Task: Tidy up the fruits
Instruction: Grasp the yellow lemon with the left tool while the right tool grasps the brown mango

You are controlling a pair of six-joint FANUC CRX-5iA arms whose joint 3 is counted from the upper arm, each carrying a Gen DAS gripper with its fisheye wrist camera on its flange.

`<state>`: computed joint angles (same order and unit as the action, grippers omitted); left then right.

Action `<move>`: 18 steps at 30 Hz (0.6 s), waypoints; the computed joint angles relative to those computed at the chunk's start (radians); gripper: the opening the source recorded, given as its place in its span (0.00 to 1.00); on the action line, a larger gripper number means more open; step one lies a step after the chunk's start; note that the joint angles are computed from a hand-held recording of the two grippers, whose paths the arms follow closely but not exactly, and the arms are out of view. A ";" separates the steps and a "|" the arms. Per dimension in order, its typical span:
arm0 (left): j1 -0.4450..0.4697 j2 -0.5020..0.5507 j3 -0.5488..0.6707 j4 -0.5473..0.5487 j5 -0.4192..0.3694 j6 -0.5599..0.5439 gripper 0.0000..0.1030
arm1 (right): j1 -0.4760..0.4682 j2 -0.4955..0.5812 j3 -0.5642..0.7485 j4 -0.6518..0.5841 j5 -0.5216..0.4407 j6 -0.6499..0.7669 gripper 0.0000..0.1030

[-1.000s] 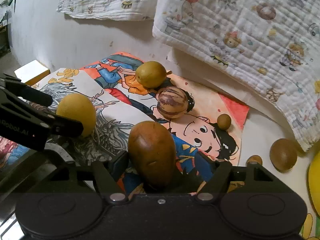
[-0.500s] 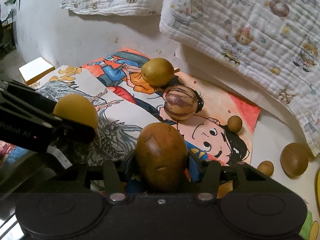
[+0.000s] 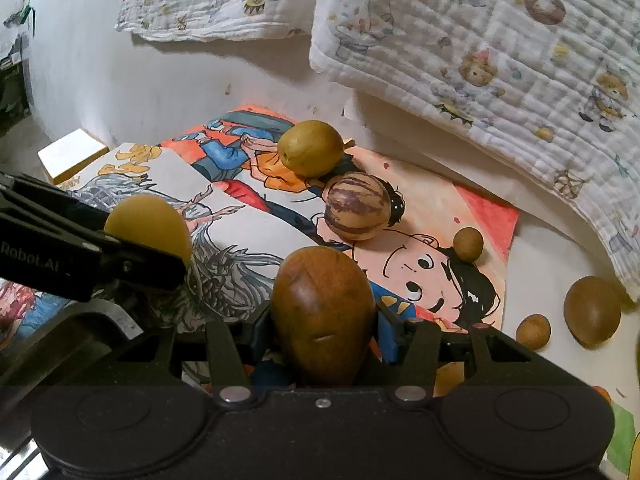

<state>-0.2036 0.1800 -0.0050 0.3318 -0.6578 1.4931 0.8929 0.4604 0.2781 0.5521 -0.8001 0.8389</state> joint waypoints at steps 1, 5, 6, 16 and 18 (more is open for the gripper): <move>0.001 -0.004 -0.004 0.000 0.002 0.005 0.62 | 0.000 -0.003 -0.006 0.004 0.005 -0.009 0.52; 0.007 -0.016 -0.014 -0.003 0.002 0.028 0.62 | 0.003 -0.017 -0.027 0.017 0.020 -0.033 0.52; 0.009 -0.019 -0.020 0.005 0.002 0.028 0.62 | 0.005 -0.021 -0.033 0.022 0.024 -0.041 0.52; 0.011 -0.081 -0.085 0.025 0.030 0.046 0.62 | 0.028 -0.080 -0.107 0.081 0.055 -0.119 0.52; 0.011 -0.102 -0.107 0.031 0.038 0.049 0.62 | 0.036 -0.100 -0.132 0.098 0.060 -0.146 0.52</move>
<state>-0.1926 0.0784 -0.1118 0.3630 -0.6193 1.5421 0.9291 0.3603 0.1456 0.6504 -0.7400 0.6932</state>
